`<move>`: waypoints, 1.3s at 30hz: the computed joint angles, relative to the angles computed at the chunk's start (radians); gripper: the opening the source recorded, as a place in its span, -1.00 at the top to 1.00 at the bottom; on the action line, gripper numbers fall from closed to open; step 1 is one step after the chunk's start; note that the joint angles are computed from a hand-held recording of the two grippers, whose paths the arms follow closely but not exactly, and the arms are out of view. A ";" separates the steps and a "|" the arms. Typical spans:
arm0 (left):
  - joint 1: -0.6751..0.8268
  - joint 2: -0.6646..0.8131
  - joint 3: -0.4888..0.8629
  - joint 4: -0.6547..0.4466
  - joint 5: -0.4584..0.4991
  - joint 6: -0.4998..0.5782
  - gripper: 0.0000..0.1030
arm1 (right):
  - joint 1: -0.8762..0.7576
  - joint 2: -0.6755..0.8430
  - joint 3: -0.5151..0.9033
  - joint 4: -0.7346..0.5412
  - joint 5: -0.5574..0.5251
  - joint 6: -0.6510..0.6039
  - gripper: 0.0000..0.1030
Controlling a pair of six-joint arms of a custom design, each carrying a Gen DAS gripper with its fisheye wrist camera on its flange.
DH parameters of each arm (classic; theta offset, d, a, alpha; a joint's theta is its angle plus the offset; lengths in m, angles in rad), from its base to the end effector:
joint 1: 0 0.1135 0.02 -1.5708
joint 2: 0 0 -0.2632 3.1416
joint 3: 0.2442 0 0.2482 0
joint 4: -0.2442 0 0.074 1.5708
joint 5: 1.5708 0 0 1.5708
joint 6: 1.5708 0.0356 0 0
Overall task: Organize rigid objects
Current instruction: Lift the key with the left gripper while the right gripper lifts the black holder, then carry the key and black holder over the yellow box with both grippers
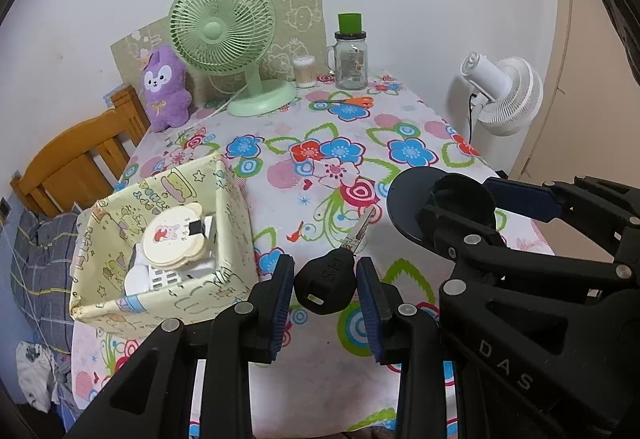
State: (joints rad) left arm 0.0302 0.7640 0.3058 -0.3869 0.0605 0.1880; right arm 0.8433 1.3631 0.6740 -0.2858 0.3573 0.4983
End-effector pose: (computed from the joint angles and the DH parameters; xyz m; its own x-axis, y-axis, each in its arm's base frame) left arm 0.1452 0.0022 0.1609 -0.7327 0.1645 -0.6604 0.1495 0.9855 0.0796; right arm 0.1756 0.1784 0.1754 -0.7555 -0.1751 -0.6313 -0.2369 0.9714 0.0140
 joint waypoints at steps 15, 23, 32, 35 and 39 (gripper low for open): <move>0.205 0.118 0.075 0.044 0.094 0.131 0.37 | 0.058 0.129 0.170 -0.036 0.063 -0.006 -0.01; 0.304 0.198 0.100 0.088 0.125 0.192 0.37 | 0.078 0.229 0.264 -0.039 0.059 -0.021 -0.01; 0.398 0.304 0.128 0.143 0.155 0.243 0.37 | 0.093 0.337 0.370 -0.053 0.046 -0.032 -0.01; 0.426 0.336 0.142 0.154 0.163 0.261 0.37 | 0.098 0.372 0.407 -0.059 0.037 -0.030 -0.01; 0.470 0.377 0.162 0.166 0.184 0.282 0.37 | 0.106 0.414 0.457 -0.069 0.035 -0.032 -0.01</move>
